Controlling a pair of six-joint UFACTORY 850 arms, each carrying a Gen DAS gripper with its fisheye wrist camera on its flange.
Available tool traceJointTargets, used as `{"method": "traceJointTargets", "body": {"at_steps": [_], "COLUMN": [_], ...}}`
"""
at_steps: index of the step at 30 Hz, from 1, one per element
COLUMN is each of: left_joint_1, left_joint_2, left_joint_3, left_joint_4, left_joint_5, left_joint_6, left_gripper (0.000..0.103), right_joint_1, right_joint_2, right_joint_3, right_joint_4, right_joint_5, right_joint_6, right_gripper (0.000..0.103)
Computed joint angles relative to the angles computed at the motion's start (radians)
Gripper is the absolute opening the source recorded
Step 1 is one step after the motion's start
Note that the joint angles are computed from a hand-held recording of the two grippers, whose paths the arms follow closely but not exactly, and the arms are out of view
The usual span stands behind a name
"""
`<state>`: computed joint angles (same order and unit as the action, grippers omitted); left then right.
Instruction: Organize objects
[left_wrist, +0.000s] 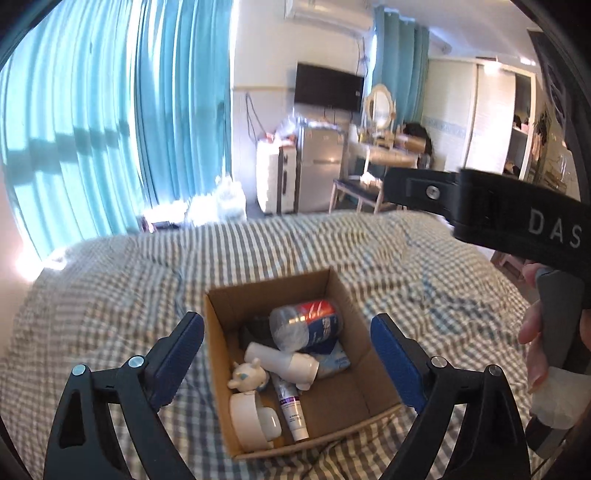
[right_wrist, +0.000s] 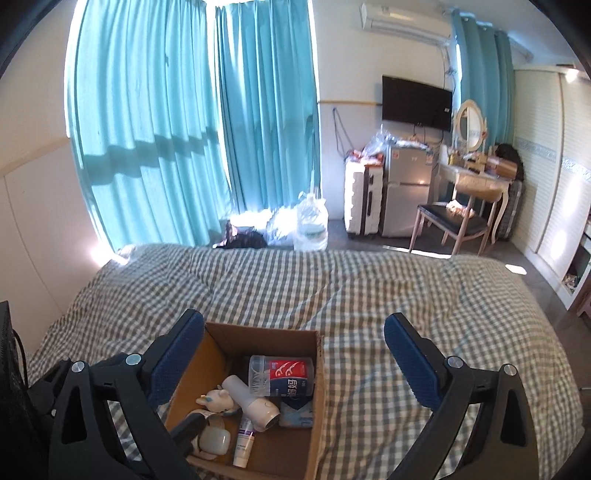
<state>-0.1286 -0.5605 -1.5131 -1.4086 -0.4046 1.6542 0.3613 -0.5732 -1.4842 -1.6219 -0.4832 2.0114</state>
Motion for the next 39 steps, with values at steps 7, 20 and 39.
{"method": "traceJointTargets", "body": {"at_steps": [7,20,39], "left_joint_1": [0.032,0.102,0.124], "left_joint_2": [0.196,0.469,0.453], "left_joint_3": [0.171,0.436,0.666], "left_joint_4": [-0.276,-0.571,-1.131], "left_joint_5": [-0.018,-0.078,-0.228], "left_joint_6": [0.258,0.556,1.102], "left_gripper": [0.101,0.102,0.103], "right_joint_1": [0.087,0.278,0.314], "right_joint_2": [0.187,0.399,0.300], "right_joint_3": [0.160,0.387,0.567], "right_joint_4": [-0.077,-0.121,-0.278], "right_joint_5": [-0.149,-0.402,-0.522], "right_joint_6": [0.082,0.168,0.508], "right_gripper": [0.099,0.101,0.101]}}
